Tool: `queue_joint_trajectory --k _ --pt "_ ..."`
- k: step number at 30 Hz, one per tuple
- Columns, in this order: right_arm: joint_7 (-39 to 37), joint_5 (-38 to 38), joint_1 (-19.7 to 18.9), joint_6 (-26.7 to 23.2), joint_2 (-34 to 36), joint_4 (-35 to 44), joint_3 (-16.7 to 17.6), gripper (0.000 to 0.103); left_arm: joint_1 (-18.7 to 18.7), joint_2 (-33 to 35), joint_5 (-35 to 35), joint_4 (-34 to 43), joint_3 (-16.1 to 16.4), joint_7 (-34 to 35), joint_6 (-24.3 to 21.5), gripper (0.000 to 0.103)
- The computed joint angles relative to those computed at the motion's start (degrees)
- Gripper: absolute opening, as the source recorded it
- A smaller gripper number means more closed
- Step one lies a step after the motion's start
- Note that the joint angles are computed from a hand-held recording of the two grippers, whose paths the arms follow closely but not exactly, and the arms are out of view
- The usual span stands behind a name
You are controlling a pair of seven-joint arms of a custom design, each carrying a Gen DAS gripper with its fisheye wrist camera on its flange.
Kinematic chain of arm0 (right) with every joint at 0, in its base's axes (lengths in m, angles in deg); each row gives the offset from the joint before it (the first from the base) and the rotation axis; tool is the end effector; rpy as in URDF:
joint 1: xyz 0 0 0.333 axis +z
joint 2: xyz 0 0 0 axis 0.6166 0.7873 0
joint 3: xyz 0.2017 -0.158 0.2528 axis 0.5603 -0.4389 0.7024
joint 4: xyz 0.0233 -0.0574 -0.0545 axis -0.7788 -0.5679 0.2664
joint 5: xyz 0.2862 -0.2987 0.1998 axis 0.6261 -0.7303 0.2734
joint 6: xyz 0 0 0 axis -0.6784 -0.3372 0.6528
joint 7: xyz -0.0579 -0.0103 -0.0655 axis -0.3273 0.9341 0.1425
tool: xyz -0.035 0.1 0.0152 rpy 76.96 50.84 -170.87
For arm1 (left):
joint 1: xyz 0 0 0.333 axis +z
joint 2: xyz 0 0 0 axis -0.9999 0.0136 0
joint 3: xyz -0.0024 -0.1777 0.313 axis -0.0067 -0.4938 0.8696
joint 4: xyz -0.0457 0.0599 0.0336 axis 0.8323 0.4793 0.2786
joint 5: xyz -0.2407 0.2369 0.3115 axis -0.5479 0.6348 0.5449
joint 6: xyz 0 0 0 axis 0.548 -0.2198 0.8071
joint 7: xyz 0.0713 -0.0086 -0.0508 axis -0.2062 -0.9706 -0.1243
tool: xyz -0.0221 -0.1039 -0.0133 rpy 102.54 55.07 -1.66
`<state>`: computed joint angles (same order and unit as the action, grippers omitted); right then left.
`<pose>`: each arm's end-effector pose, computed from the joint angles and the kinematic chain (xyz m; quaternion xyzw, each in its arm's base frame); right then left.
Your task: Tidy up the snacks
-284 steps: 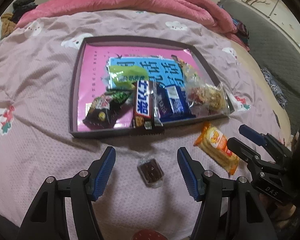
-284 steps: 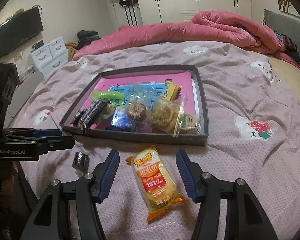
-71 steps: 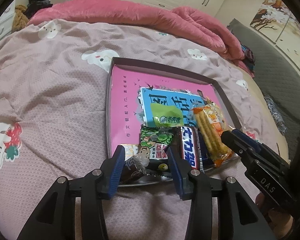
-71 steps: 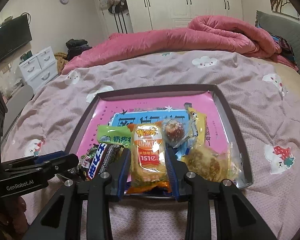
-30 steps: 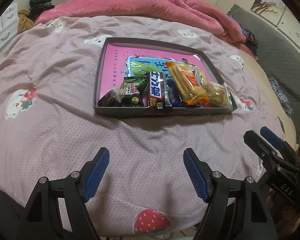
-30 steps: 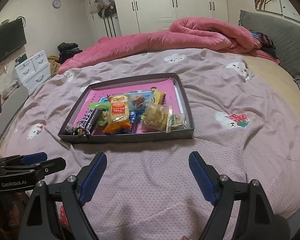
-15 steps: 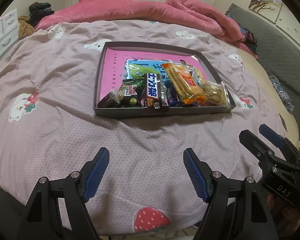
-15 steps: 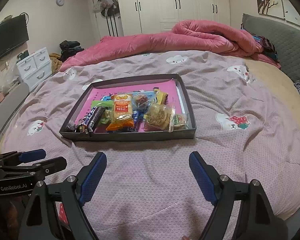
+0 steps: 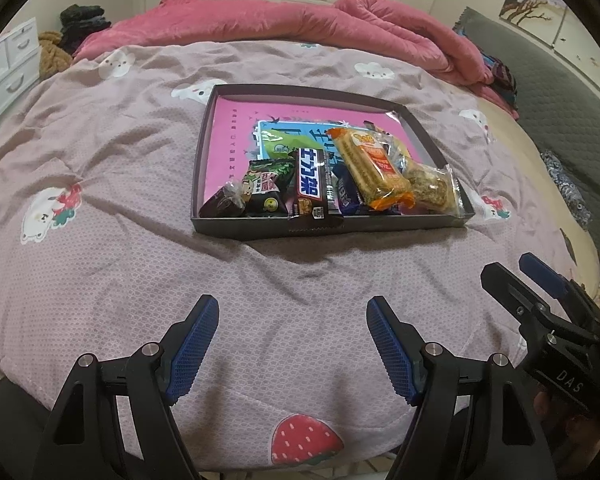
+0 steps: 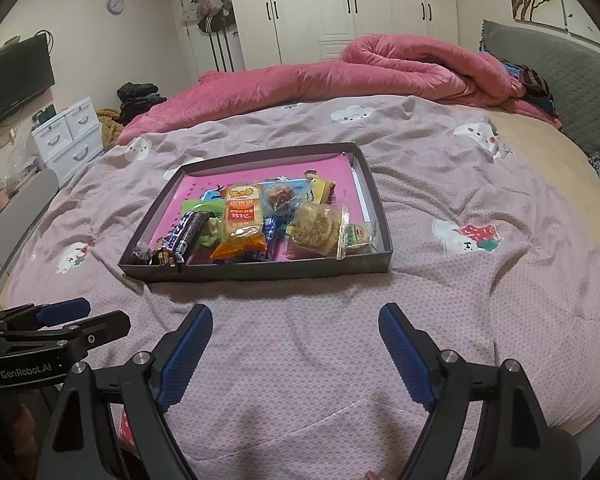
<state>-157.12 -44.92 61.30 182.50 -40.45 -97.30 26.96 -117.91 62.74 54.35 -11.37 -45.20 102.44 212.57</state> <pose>0.5249 0.3070 0.3535 -0.5131 0.7681 -0.2769 0.2649 0.6454 -0.4969 0.3600 -0.4938 0.8211 -0.2804 0.0582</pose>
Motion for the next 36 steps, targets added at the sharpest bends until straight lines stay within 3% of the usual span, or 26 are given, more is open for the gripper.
queue_joint_trajectory --k 36 --pt "0.1 0.2 0.0 -0.6 -0.3 -0.3 0.1 0.085 -1.4 -0.4 3.1 -0.2 1.6 -2.5 -0.2 0.078"
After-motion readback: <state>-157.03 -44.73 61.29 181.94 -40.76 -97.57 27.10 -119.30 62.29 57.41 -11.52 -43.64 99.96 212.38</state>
